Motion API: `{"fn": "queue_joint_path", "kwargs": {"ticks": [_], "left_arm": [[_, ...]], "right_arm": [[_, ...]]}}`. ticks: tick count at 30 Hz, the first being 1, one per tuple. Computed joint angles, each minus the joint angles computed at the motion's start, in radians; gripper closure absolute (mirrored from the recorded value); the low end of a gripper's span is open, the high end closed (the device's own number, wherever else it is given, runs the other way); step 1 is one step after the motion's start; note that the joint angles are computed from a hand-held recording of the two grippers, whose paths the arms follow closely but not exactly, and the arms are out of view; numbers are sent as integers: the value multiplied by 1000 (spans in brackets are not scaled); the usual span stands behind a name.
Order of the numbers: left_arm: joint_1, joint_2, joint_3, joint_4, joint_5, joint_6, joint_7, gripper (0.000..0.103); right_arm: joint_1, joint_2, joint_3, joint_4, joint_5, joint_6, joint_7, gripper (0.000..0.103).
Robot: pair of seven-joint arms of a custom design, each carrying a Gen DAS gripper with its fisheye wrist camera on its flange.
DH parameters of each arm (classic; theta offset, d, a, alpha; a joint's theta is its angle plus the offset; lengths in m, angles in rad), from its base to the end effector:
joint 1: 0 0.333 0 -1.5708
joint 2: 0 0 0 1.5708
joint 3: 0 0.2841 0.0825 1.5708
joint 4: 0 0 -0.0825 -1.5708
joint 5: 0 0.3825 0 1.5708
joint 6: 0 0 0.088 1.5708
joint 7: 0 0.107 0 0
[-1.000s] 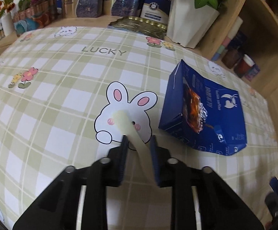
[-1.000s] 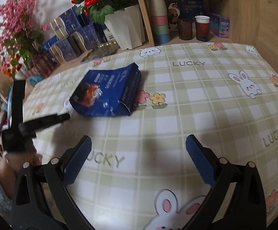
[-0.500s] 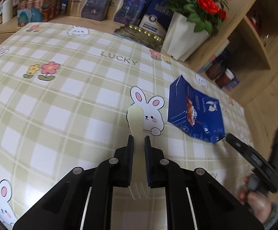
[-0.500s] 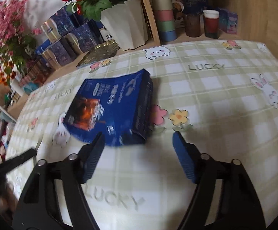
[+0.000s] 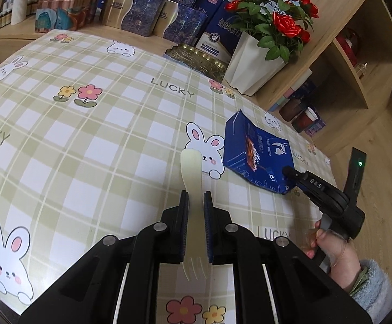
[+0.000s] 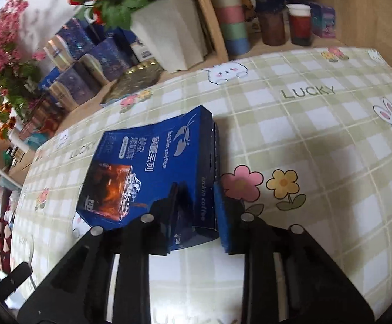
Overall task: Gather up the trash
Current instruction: 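Grasp the blue luckin coffee box with the right tool while the left tool holds the fork, then release the blue box into the bin with the right tool while the left tool carries the fork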
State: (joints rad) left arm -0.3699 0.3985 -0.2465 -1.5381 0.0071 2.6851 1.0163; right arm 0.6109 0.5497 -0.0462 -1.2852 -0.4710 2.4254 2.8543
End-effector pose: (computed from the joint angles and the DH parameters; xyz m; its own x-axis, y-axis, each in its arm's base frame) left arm 0.5941 -0.3865 0.4915 -0.1453 -0.8881 0.4360 -0.8341 -0.1271 -0.5368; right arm 0.6234 0.4028 0.4728 -0.3060 -0.8966 -0.3200 -0.6906 0.4404 -0.5737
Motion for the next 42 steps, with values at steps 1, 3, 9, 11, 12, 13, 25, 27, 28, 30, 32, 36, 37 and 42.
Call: {"fn": "queue_joint_path", "kwargs": {"ticks": [1,3,9,11,12,13,25,27,28,30,32,36,37,42], "left_arm": [[1,-10,0,-13,-1,6,-1,92],[7,-36,-2,-48,-6,21,0,92],[17,-103,-11,-123,-20,53,10,92],[19,-136,-13,-159,-23,69,11,92],[22,-149,-16,-174,-27,75,14,92],[23,-163,-18,-189,-32,80,16,92],[42,-361,-39,-395,-149,132,91,92],[40,-400,-37,-433,-185,135,116,92],[38,-419,-35,-452,-203,138,127,92],[32,-460,-31,-493,-228,144,146,92],[24,-499,-24,-531,-253,149,164,92],[2,-582,-6,-605,-302,162,193,92],[-6,-613,0,-635,-316,170,203,92],[-41,-716,24,-734,-352,181,217,92]], "right_arm": [[8,-15,-5,-19,-17,16,4,76],[22,-56,-12,-72,-57,64,27,78],[40,-171,-5,-191,-170,146,108,82],[41,-193,8,-204,-202,142,111,82],[44,-204,14,-207,-220,134,109,83],[45,-213,21,-210,-236,127,106,83],[58,-333,107,-270,-356,64,144,83],[60,-352,124,-280,-372,51,155,83],[61,-359,132,-283,-378,45,159,83],[64,-376,150,-292,-386,28,165,83],[68,-388,166,-298,-391,12,168,83],[84,-416,200,-315,-401,-18,171,83],[86,-421,207,-318,-401,-21,170,83],[110,-441,245,-327,-399,-50,158,83]]}}
